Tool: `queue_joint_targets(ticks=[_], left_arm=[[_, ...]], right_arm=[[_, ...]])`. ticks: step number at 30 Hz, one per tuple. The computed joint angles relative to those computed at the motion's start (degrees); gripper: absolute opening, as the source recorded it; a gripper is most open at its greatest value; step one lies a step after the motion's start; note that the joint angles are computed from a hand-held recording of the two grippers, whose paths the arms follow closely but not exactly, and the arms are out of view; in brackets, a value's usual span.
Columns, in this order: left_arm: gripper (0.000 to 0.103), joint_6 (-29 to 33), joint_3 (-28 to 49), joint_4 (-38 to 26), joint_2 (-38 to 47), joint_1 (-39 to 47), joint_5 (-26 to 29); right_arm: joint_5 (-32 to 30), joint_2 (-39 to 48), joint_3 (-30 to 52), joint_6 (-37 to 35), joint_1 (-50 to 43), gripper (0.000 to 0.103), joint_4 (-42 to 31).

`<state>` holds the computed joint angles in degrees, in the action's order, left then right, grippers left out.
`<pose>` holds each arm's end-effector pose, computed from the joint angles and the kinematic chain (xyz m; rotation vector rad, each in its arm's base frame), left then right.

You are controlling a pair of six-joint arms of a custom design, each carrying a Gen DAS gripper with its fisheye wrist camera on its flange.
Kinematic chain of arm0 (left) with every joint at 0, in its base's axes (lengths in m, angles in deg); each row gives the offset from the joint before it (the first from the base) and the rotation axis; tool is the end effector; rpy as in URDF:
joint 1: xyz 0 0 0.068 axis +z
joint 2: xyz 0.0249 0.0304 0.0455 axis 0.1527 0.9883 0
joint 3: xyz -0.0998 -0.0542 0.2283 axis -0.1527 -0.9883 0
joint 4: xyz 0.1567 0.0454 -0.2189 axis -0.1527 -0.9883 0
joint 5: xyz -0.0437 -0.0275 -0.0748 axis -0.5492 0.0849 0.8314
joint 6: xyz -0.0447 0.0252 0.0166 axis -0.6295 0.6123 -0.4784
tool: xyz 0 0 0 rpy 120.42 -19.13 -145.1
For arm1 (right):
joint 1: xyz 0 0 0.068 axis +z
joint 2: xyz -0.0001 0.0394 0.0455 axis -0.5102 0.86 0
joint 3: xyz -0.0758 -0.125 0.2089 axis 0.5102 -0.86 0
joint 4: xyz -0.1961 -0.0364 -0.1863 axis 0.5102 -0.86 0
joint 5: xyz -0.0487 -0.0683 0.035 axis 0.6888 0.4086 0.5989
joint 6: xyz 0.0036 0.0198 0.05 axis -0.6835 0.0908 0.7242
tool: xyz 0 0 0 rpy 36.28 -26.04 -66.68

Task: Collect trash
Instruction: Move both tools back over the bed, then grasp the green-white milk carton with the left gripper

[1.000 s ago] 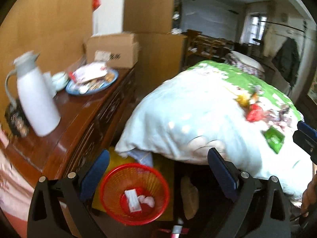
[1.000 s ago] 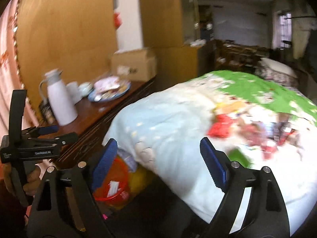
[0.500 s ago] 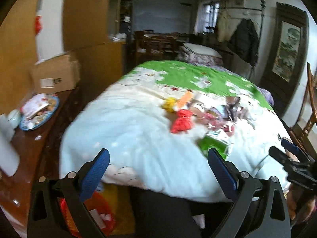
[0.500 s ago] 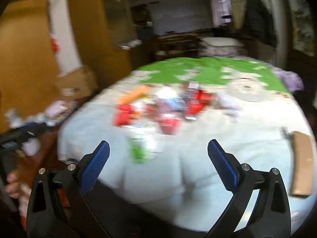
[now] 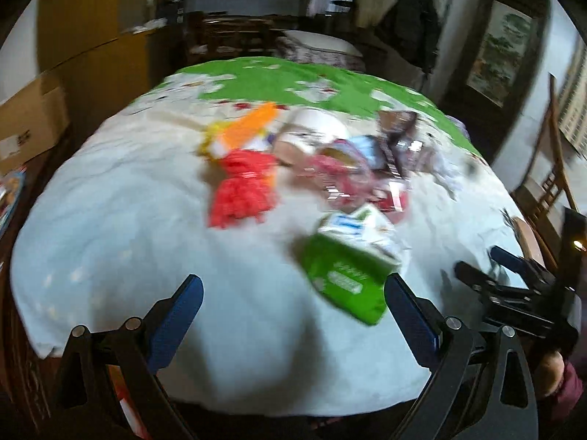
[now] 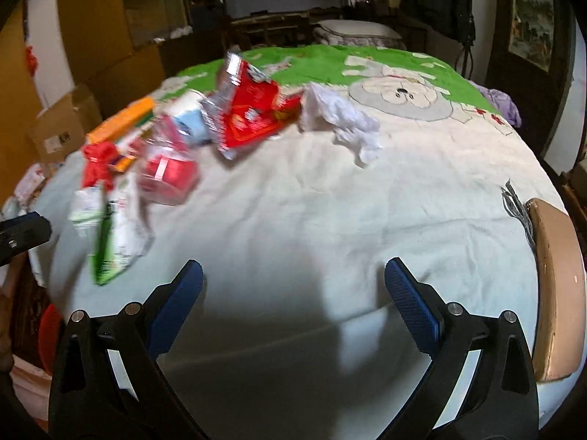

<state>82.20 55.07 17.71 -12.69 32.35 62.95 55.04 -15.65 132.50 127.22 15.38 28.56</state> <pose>0.1828 0.0589 0.2797 0.3790 2.3947 -0.3196 0.1201 0.0991 0.2519 0.2105 2.3726 0.0848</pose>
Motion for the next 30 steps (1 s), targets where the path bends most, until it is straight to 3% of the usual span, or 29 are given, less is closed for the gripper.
queue_joint_targets(ticks=[8,13,19,24,27,30], left_arm=[[0.097,-4.8,-4.7,7.5,-0.2,-12.7,-3.0],[0.097,-7.2,-4.8,9.3,2.1,-15.6,-3.4],[0.097,-10.5,-5.3,12.7,4.3,-19.0,-7.9],[0.097,-5.3,-4.8,10.9,5.0,-11.2,-9.1],[0.097,0.3,-3.0,7.4,5.7,-3.4,-6.0],[0.097,1.9,-0.5,3.2,7.8,-0.4,-1.2]], right_arm=[[1.1,0.1,-1.7,-1.8,0.5,0.097,1.3],[0.9,-0.1,-2.1,-3.0,0.3,0.097,2.1],[1.2,-0.9,-2.6,-3.4,0.7,0.097,2.6],[1.0,-0.9,-2.5,-3.6,0.6,0.097,2.5],[1.2,-1.0,-2.6,-3.4,0.8,0.098,2.6],[1.6,-0.9,-2.6,-3.0,1.1,0.098,2.6]])
